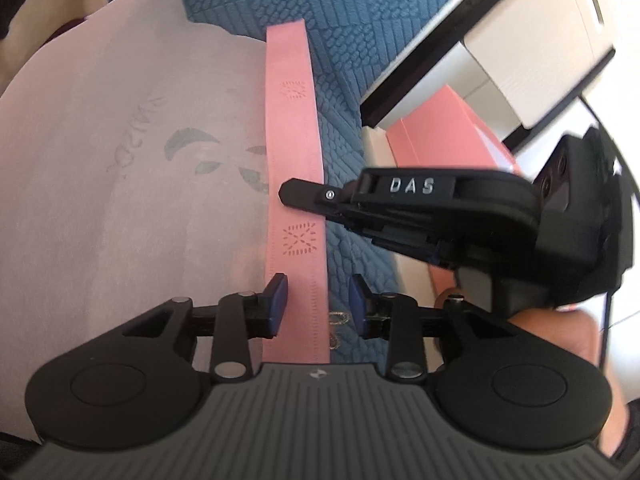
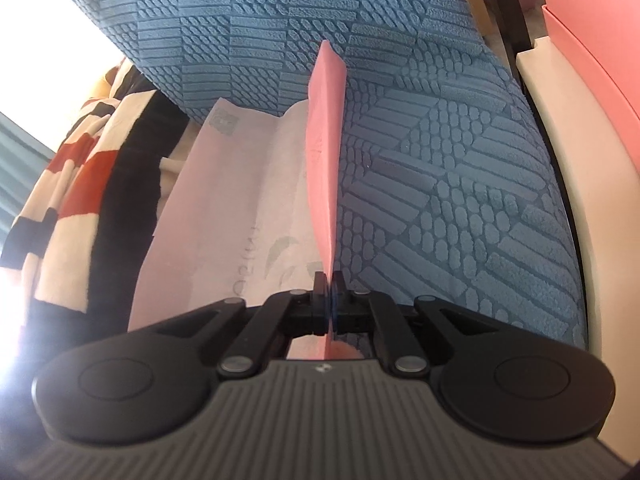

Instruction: Organize objects

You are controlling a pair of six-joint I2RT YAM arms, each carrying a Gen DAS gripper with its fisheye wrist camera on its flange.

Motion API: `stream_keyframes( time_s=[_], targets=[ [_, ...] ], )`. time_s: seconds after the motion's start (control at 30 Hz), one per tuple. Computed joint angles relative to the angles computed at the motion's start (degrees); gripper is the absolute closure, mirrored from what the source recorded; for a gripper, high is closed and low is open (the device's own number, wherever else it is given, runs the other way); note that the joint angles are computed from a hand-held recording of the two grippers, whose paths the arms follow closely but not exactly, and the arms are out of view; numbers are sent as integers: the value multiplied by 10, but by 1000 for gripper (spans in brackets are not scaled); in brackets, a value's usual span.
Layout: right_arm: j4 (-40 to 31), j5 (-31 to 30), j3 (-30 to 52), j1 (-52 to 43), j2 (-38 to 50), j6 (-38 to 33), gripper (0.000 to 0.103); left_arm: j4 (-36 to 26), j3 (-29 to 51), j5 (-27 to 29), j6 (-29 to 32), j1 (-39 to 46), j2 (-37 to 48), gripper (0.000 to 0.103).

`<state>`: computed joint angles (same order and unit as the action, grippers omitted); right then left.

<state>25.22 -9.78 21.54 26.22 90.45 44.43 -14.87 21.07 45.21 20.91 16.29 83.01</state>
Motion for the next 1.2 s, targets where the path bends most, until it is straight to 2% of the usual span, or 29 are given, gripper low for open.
stream_keyframes(
  time_s=[0.23, 0.33, 0.4, 0.57, 0.73, 0.8, 0.87, 1.1, 1.2],
  targets=[
    [-2, -4, 0, 1, -2, 7, 98, 53, -47, -63, -17, -60, -77, 65],
    [-7, 0, 2, 3, -4, 4, 98, 65, -60, -97, -25, -84, -104, 77],
    [-17, 10, 5, 7, -5, 0, 98, 60, -56, -86, -24, -74, -100, 85],
    [-33, 32, 14, 18, -3, -16, 95, 4, -22, -27, -3, -12, -64, 97],
    [-25, 31, 13, 18, -5, -17, 89, -39, 16, 21, -7, 45, 10, 99],
    [-10, 28, 7, 17, -9, -13, 71, -49, 27, 34, -9, 66, 26, 99],
    [16, 23, -4, 15, -15, -8, 65, -56, 35, 40, -13, 78, 37, 100],
    [71, 42, -29, 30, -36, -15, 66, -73, 56, 46, -27, 111, 69, 100],
    [43, 55, -11, 44, -29, -32, 66, -78, 57, 49, -17, 106, 74, 100]
  ],
)
